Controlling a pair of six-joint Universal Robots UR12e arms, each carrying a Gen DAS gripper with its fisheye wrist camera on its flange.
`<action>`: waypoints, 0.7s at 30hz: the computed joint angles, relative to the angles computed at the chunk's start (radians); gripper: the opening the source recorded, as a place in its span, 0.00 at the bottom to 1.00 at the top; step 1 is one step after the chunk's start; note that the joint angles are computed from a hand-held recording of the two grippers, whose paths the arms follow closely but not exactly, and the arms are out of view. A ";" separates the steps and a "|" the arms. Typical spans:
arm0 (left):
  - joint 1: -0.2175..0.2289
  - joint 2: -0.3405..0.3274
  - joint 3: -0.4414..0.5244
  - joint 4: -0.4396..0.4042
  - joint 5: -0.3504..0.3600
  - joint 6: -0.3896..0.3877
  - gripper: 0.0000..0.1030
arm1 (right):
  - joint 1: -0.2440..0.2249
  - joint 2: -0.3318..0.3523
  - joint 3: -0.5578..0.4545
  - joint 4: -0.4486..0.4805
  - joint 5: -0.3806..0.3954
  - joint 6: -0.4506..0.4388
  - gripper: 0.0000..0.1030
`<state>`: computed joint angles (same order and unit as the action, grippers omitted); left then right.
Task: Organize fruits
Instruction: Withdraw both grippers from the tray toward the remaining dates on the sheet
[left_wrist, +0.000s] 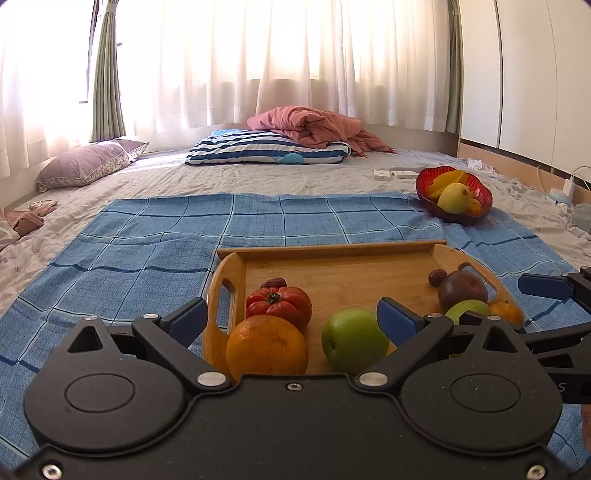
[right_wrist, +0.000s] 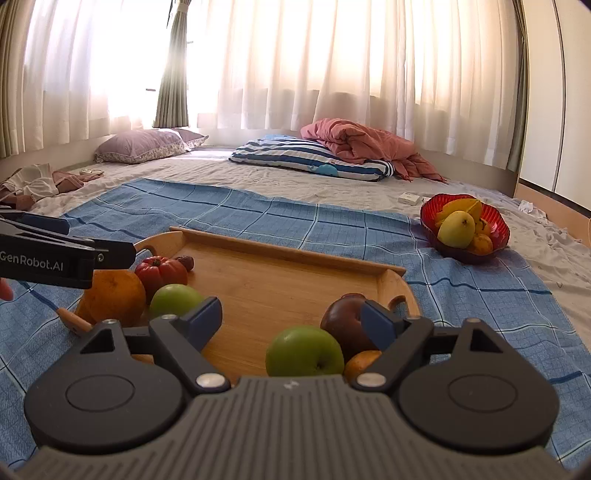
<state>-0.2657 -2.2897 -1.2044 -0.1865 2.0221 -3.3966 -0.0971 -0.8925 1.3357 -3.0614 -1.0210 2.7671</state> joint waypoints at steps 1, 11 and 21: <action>-0.002 0.004 -0.010 0.005 -0.001 0.000 0.95 | -0.001 -0.004 0.012 -0.015 0.004 -0.001 0.89; -0.018 0.031 -0.091 0.031 0.009 -0.014 0.96 | -0.011 -0.028 0.115 -0.139 0.044 -0.026 0.89; -0.017 0.053 -0.151 -0.005 -0.064 -0.019 0.71 | -0.015 -0.049 0.187 -0.136 0.086 -0.076 0.83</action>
